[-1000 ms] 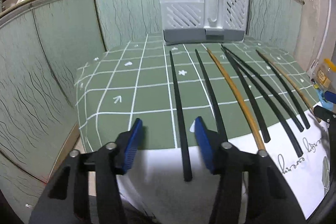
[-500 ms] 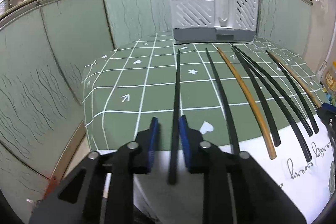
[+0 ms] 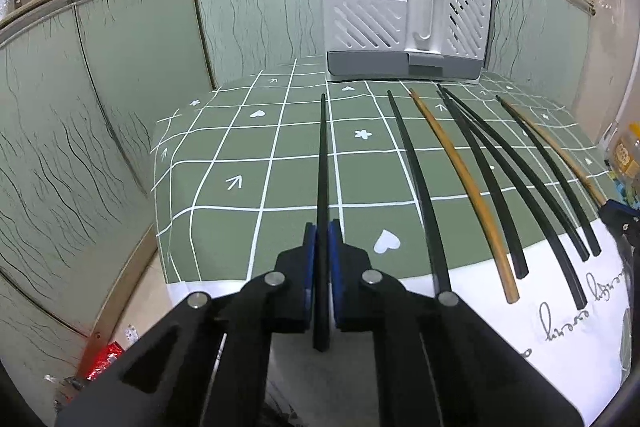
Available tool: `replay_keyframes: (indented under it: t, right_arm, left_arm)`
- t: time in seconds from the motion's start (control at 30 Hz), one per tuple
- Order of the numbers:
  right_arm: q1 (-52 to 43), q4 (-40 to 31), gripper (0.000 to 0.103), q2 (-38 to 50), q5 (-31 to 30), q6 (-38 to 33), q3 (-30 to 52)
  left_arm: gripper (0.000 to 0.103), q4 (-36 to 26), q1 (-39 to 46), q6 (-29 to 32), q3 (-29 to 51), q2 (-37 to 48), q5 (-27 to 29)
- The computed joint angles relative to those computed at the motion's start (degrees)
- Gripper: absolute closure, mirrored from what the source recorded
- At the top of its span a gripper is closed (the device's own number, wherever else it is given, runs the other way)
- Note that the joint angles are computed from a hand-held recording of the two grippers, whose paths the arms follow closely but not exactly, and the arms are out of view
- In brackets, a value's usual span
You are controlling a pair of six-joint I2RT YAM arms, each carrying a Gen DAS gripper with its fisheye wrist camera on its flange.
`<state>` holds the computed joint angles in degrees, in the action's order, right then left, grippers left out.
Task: Organize utensils
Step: 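Lift both chopsticks and carry them toward the white holder with both tools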
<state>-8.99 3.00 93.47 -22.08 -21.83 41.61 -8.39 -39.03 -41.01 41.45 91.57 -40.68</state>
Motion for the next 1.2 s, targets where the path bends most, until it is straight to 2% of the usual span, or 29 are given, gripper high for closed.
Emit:
replay_keyframes:
  t: [0.1,0.23,0.53,0.83,1.2]
  right_arm:
    - [0.0,-0.3,0.096,0.1,0.0,0.2,0.2]
    - [-0.5,-0.8,0.096,0.5,-1.0,-0.1,0.7]
    - [-1.9,-5.0,0.096,-2.5,-3.3,-0.9,2.3]
    - [-3.8,-10.5,0.096,-7.3,-6.3,-1.7,5.1]
    - [-4.6,-14.8,0.096,-11.2,-9.0,-0.8,10.7]
  left_arm:
    - [0.095,-0.6,-0.1,0.1,0.5,0.5,-0.1]
    - [0.095,1.6,1.2,1.0,-1.4,-1.6,2.7]
    - [0.095,0.5,3.1,-0.4,-2.6,-5.1,6.5]
    - [0.095,-3.6,3.7,0.9,-2.4,-14.0,7.4]
    - [0.095,-11.0,2.6,6.7,5.3,-19.7,4.2]
